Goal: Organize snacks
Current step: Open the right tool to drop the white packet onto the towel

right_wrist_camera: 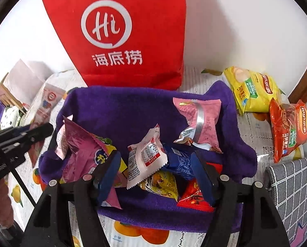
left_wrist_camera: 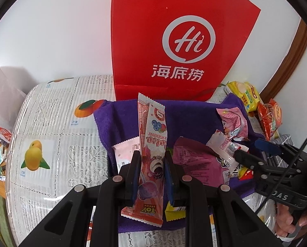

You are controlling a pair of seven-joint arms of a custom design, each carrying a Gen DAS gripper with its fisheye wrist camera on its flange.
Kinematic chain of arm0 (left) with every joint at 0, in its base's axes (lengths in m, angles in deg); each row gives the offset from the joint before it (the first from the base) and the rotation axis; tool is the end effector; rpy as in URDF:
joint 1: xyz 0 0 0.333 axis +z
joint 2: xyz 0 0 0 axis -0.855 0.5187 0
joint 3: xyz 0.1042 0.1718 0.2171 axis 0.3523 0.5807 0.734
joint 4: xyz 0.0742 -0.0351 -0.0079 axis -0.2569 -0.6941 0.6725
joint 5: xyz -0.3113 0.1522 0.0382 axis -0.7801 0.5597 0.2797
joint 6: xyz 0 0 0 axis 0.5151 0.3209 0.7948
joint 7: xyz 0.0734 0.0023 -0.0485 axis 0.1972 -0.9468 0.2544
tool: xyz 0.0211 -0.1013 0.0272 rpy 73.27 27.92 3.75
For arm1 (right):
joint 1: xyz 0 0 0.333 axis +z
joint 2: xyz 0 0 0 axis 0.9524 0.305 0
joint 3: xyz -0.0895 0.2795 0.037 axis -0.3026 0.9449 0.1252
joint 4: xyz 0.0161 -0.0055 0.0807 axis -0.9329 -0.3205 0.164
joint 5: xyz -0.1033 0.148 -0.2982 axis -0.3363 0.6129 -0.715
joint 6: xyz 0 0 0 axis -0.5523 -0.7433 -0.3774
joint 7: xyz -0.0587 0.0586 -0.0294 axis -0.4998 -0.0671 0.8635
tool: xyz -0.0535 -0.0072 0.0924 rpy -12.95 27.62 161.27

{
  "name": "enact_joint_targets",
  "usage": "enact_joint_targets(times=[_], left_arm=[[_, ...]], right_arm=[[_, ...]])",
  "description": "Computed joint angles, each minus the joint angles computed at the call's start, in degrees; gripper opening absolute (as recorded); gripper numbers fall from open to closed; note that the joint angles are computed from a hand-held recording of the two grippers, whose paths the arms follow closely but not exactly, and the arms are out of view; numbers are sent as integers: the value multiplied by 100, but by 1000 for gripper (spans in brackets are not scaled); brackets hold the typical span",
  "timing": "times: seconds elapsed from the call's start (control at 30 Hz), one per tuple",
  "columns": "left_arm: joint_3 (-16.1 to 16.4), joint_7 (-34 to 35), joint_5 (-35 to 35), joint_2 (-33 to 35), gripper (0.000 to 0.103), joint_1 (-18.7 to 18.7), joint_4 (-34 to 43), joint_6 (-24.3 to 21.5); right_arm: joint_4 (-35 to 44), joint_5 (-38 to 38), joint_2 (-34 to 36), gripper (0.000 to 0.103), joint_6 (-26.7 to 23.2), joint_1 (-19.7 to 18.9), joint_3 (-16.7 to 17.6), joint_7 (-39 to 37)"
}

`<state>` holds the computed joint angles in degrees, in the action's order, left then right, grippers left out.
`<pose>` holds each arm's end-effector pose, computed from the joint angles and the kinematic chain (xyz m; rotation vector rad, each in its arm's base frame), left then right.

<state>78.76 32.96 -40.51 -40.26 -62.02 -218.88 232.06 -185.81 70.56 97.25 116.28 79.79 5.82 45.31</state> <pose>0.4594 -0.1075 0.3382 -2.0183 1.8249 -0.6691 0.5055 0.1734 0.3126 -2.1026 1.5601 -0.2816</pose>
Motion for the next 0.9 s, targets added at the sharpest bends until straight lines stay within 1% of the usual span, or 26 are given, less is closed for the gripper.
enact_joint_targets(times=[0.07, 0.1, 0.13, 0.2, 0.23, 0.3, 0.37, 0.43, 0.53, 0.63, 0.7, 0.77, 0.9], left_arm=[[-35, 105, -145, 18, 21, 8, 5, -34], [-38, 138, -185, 22, 21, 4, 3, -41], [-38, 159, -216, 27, 21, -4, 5, -51], [-24, 160, -242, 39, 21, -22, 13, -78], [-10, 125, -214, 51, 21, -39, 30, -109], [-42, 165, -313, 80, 21, -56, 69, -253], [-120, 427, -637, 130, 21, -36, 74, -275], [-93, 474, -699, 156, 21, -87, 89, -324], [40, 126, -335, 158, 21, -196, 137, -420], [52, -8, -218, 147, 21, -186, 144, -442], [52, -112, -107, 149, 21, -177, 160, -460], [27, -118, -99, 159, 21, -158, 166, -463], [-14, -44, -172, 193, 21, -151, 189, -510]], right_arm=[[-65, 21, -72, 70, 93, -5, -7, 37], [-96, 100, -108, 70, 151, -83, 79, -14], [-115, 199, -142, 70, 178, -177, 189, -86], [-143, 692, -223, 70, 206, -580, 650, -501], [-140, 955, -261, 70, 198, -712, 811, -721], [-133, 1280, -311, 70, 226, -713, 856, -982], [-147, 1422, -364, 70, 267, -570, 741, -1078], [-148, 1462, -413, 70, 236, -376, 554, -1087], [-133, 1645, -431, 70, 235, -213, 411, -1210], [-148, 1501, -444, 70, 234, 34, 148, -1059], [-161, 1477, -456, 70, 240, 83, 93, -1008], [-150, 1606, -456, 70, 228, 23, 162, -1122], [-168, 1488, -461, 70, 237, 144, 28, -1000]])
